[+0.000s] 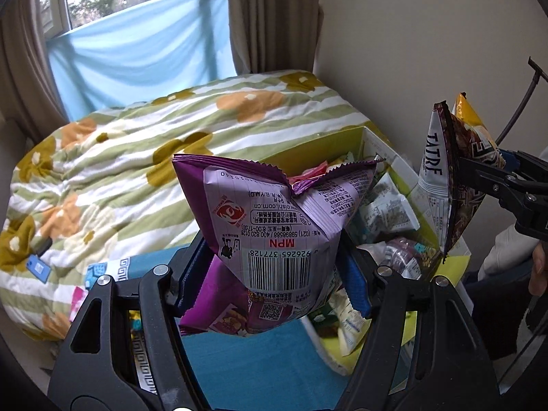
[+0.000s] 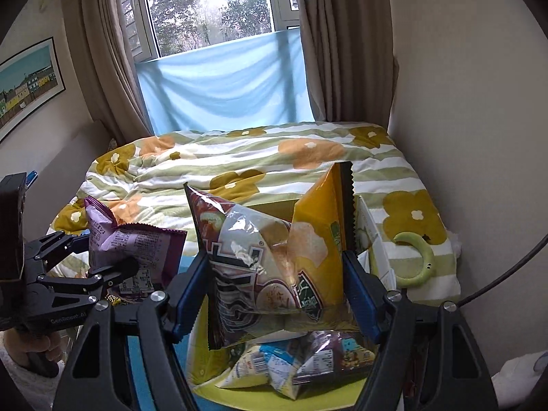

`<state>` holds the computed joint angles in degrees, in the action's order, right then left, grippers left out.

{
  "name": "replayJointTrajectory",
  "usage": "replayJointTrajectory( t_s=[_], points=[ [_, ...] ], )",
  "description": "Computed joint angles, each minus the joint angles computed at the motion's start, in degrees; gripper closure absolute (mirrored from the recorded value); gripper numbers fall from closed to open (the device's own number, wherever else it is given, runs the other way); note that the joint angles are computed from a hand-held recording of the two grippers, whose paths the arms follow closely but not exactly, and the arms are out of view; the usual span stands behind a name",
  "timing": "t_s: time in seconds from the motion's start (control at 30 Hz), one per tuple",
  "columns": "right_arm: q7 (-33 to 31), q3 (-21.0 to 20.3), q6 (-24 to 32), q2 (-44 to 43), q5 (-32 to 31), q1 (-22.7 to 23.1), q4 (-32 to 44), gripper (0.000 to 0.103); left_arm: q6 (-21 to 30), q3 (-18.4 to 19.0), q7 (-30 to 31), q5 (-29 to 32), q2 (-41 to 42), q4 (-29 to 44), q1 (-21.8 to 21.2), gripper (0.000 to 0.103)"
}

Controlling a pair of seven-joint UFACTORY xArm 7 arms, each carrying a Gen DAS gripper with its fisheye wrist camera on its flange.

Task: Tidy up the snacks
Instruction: 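Carry both bags over the yellow box and open both tools to drop them, then withdraw both tools from the box toward the last snacks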

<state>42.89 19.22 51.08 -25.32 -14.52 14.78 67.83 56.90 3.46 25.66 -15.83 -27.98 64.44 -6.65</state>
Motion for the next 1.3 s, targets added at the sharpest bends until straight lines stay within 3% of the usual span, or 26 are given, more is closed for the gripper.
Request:
replayJointTrajectory(
  t_s=[0.13,0.33,0.43,0.47,0.83,1.13,1.3],
  points=[
    [-5.98,-4.65,-1.41,-2.76,3.59,0.86,-3.89,0.033,0.12,-4.09,-7.85,0.45,3.42,0.81,-0.59,0.037],
    [-13.07,-8.41,-2.52,-4.04,9.36,0.28,-7.16,0.033,-0.43,-6.5,-14.72,1.83,7.18,0.81,-2.12,0.034],
    [-15.37,-9.24,-3.35,-3.73,11.52,-0.17,-8.09,0.033,-1.3,-6.75,-16.64,3.28,7.49,0.4,-2.29,0.008],
    [-16.04,-9.53,-3.65,-3.75,12.11,-0.33,-8.44,0.033,-2.01,-6.6,-16.72,3.3,6.88,-0.19,-2.47,0.004],
    [-19.54,-10.4,-5.01,-4.2,16.3,-0.91,-10.25,0.032,-3.26,-5.15,-18.84,6.8,-1.9,-6.93,-1.17,0.004],
    [-24.7,-11.45,-7.52,1.19,21.09,1.18,-9.76,0.03,-0.85,-5.14,-21.53,10.0,-4.66,-9.39,0.69,0.004],
    [-25.97,-11.34,-8.69,3.04,22.23,1.53,-9.41,0.022,-0.7,-5.03,-22.41,11.53,-6.9,-10.91,1.69,0.004]
  ],
)
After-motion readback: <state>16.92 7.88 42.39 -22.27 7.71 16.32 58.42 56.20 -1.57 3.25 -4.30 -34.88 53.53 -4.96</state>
